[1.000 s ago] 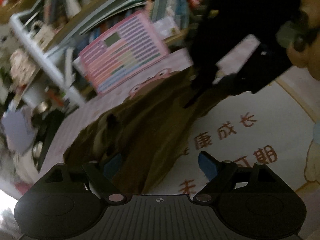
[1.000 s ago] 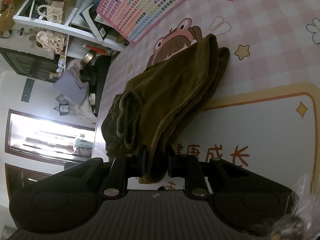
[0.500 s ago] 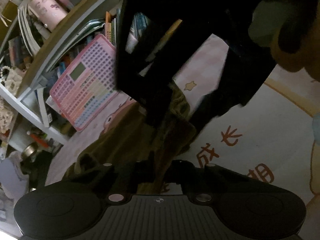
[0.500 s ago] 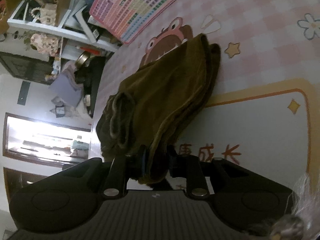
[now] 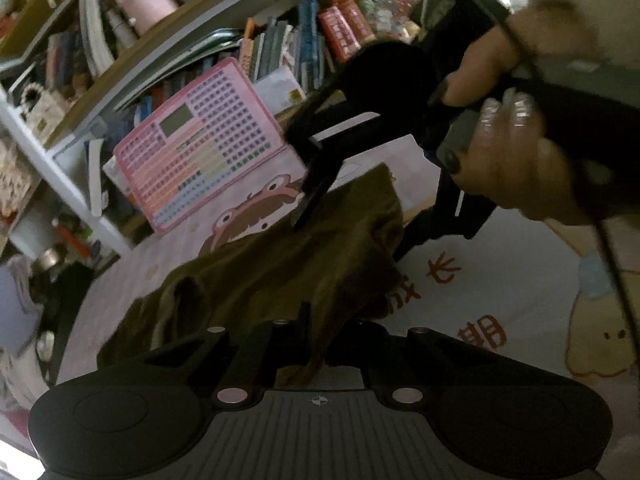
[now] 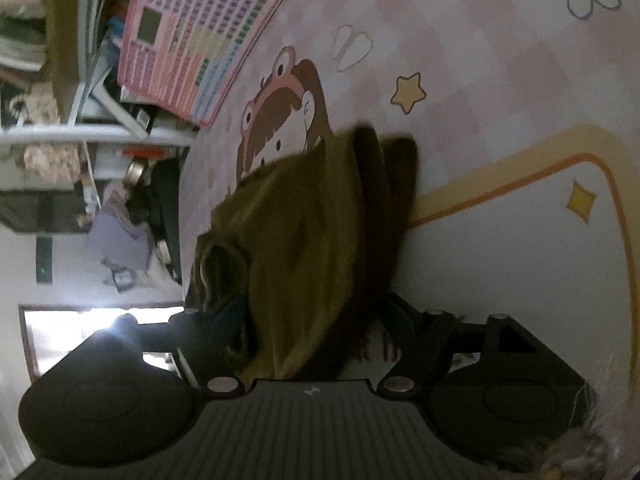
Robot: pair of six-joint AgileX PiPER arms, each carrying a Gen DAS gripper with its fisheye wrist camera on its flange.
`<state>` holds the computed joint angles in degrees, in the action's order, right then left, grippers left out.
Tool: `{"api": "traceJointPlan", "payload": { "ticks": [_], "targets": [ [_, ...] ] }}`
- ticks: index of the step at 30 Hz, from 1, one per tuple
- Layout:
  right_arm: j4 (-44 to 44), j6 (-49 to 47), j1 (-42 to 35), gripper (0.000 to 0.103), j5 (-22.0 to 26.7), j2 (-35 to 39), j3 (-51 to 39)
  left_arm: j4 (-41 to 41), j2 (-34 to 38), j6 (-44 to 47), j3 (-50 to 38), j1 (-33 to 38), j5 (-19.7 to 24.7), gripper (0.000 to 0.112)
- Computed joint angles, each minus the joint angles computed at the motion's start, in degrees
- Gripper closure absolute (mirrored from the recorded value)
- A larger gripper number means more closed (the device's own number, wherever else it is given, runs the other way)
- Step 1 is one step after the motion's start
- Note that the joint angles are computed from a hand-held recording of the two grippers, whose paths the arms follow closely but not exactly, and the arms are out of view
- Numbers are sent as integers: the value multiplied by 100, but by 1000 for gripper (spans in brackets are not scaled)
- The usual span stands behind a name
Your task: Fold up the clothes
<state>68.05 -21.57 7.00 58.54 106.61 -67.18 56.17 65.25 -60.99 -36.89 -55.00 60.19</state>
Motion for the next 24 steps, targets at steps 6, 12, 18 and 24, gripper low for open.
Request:
{"api": "traceJointPlan", "payload": {
  "ticks": [6,12,18,24],
  "targets": [
    [-185,292,-85,75,-235,65,-90,-154,-229,-315,-4,-324,307,108],
    [-62,-79,-373,93,-293,-229,177,-118,-346,-511,-156,-575,176,108],
    [68,-390,-873,94,-262,-663,406,-136,-440,-451,-345,-604,-503,109],
    [-167,-285,-1419,94,-222,-1010,582,-312,-458,-346,-315,-448,-1423,109]
  ]
}}
